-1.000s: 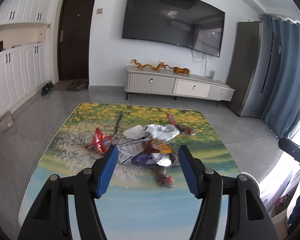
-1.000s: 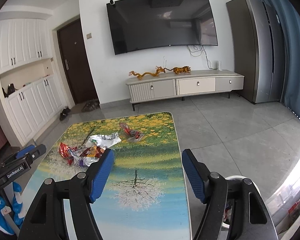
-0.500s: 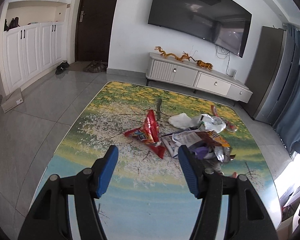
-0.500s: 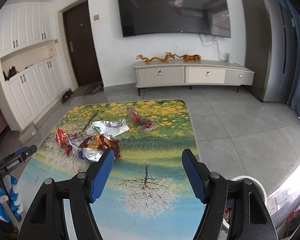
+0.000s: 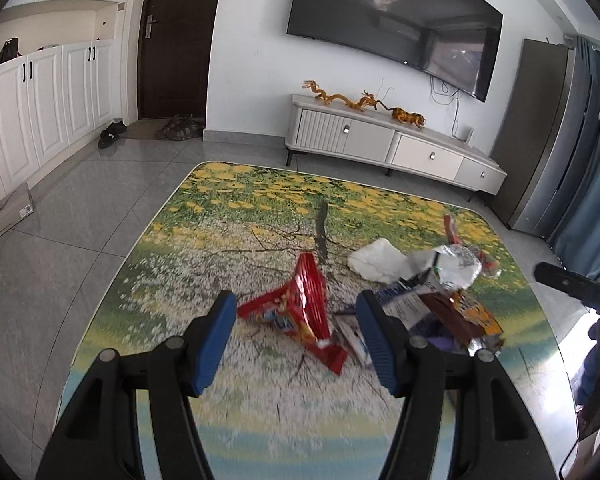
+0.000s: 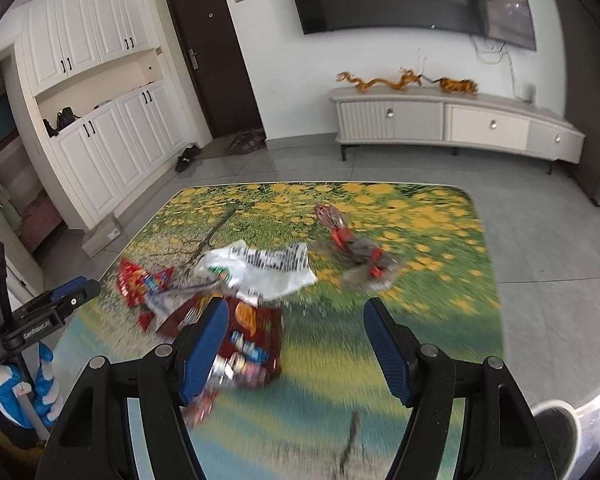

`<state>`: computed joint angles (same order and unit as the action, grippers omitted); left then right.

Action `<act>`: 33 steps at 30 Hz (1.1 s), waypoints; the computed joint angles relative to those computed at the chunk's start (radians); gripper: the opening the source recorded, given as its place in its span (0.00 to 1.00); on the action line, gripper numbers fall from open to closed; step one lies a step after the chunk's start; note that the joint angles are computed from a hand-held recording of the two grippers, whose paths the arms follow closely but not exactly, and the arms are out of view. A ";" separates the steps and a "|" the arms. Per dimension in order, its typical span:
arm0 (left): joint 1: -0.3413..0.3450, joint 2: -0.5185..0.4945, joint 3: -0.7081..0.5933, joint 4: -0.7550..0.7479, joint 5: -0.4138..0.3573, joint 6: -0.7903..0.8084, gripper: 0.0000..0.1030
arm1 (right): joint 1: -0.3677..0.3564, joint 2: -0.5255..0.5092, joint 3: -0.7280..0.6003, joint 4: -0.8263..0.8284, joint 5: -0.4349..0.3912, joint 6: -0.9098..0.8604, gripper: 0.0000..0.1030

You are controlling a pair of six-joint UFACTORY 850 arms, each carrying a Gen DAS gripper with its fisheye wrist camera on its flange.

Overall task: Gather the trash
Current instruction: 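Grasp the red snack bag with the left tool while the right tool grasps the printed white wrapper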

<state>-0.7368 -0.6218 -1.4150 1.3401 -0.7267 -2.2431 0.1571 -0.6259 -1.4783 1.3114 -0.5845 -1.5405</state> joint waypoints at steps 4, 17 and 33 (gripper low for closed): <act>0.022 -0.029 -0.032 -0.028 0.018 0.054 0.59 | 0.013 -0.114 -0.138 -0.077 -0.059 0.095 0.63; 0.061 -0.077 -0.070 -0.042 0.084 0.079 0.59 | 0.031 -0.336 -0.438 -0.252 -0.221 0.269 0.53; 0.061 -0.086 -0.072 -0.063 0.082 0.074 0.32 | 0.028 -0.305 -0.391 -0.237 -0.255 0.197 0.08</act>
<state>-0.6760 -0.7075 -1.4872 1.2766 -0.6443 -2.1687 0.1853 -0.9311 -1.8688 1.0748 -0.8393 -1.3438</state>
